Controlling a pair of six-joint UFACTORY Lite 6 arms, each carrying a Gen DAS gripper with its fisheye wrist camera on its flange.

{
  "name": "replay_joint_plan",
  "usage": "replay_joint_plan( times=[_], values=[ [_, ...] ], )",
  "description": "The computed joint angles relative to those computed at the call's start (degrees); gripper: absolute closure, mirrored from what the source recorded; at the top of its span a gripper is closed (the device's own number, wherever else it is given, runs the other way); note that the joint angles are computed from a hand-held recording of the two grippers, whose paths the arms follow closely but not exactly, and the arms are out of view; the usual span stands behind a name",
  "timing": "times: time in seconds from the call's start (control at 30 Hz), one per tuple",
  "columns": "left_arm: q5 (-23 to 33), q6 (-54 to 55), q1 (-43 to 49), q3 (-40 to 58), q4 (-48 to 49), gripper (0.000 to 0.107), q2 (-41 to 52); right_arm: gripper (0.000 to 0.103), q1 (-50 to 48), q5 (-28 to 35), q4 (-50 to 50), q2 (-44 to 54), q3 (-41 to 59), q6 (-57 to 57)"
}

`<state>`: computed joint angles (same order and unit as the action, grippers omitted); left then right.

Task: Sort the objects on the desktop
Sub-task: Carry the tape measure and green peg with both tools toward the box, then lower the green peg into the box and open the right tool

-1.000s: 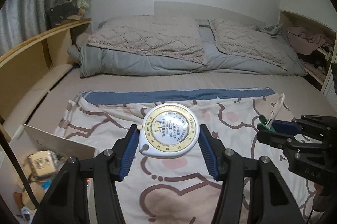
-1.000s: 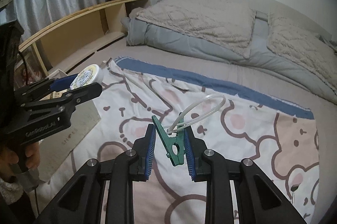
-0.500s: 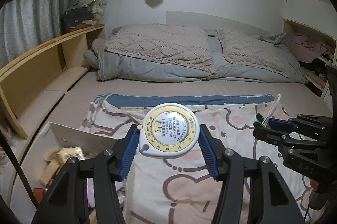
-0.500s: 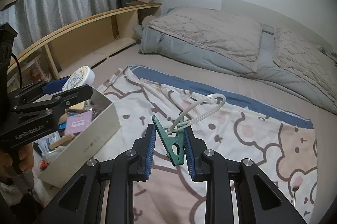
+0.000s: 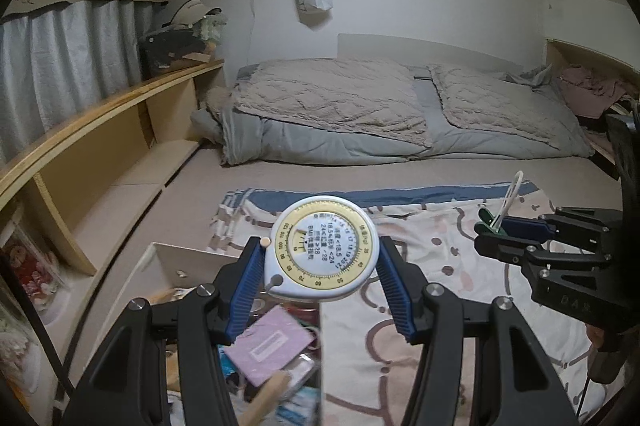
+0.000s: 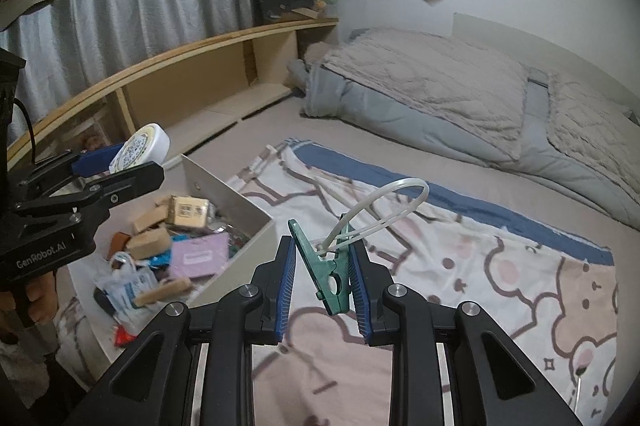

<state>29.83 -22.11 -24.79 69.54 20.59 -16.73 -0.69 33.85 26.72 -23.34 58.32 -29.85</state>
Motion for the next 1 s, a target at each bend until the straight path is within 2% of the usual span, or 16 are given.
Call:
replay_joint_plan(
  times=[0.17, 0.47, 0.77, 1.0],
  values=[
    [-1.6, 12.4, 8.0, -2.3, -10.1, 0.05, -2.2, 0.076, 7.2, -2.5, -5.9, 1.9, 1.6, 9.0],
    [-2.5, 38.7, 24.1, -4.0, -34.6, 0.05, -2.1, 0.076, 18.6, -7.4, -15.5, 9.0, 5.3, 22.8],
    [-0.7, 53.8, 33.1, -4.8, -48.6, 0.05, -0.2, 0.076, 22.9, -12.1, -12.2, 18.7, 9.2, 22.0],
    [2.3, 58.4, 38.4, -4.7, -54.3, 0.05, 2.3, 0.076, 25.2, -13.6, -11.6, 28.8, 14.4, 20.6]
  ],
)
